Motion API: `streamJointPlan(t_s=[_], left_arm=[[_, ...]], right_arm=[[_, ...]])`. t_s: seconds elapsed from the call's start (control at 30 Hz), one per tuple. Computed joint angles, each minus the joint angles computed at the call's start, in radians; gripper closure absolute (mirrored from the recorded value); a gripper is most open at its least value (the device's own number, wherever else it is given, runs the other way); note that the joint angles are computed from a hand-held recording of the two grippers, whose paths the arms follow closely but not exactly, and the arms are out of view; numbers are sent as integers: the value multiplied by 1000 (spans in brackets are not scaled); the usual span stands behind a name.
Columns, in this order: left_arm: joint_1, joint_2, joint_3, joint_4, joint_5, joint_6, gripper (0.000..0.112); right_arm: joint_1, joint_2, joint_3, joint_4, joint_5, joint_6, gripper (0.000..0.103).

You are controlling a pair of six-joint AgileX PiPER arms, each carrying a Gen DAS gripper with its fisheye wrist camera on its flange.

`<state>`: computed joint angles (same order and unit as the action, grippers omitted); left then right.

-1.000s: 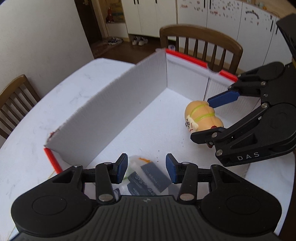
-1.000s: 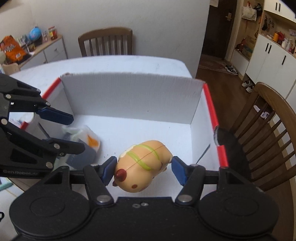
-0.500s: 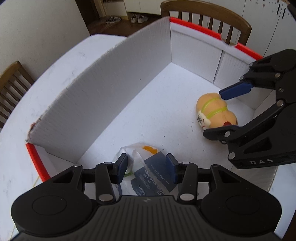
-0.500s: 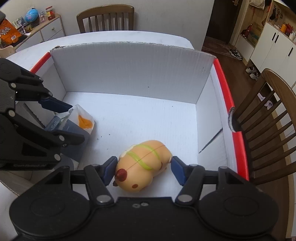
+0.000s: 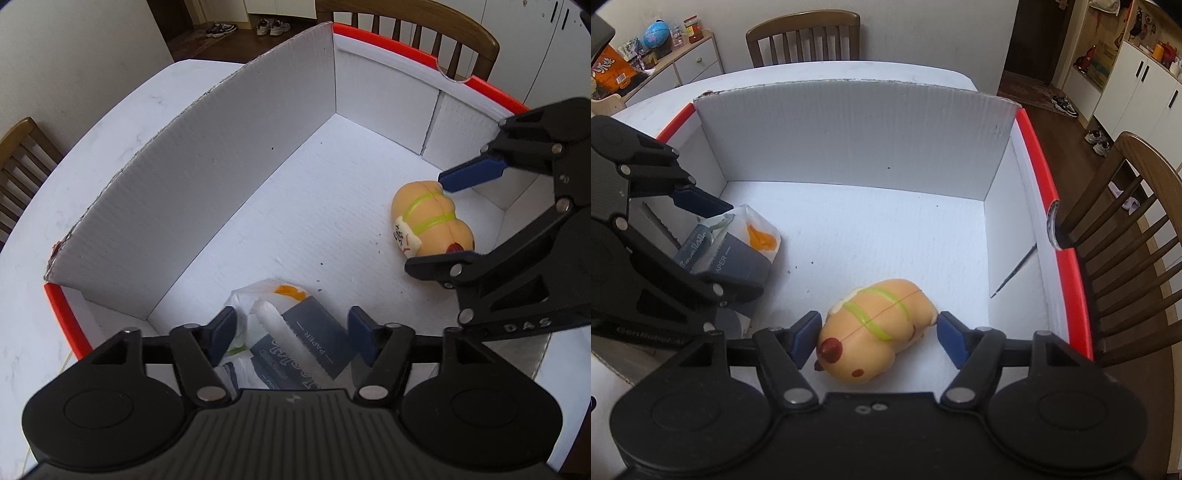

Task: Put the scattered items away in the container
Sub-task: 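Open both grippers to drop the packet and toy sausage into the box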

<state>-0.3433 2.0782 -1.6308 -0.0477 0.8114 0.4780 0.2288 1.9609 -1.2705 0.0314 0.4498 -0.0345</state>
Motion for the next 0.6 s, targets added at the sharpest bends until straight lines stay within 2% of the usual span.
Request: streamJointPlan(t_s=[0.03,0.07,0.3,0.6], left_arm=[[-1,-5,7,12,-6,-11,34],[3,-9,13,8,-8,-11,33],[30,-75,65,-66,-33,48,33],[82,-187,167,-204,-100,118,33]], right_arm=[[-4,-6,7,15,-5,-18,32],[-9,-9,9,40,-4,-43,31],[-26,-71,49,120,-21,-128,28],[-29,-193,105,120,-48,-95,24]])
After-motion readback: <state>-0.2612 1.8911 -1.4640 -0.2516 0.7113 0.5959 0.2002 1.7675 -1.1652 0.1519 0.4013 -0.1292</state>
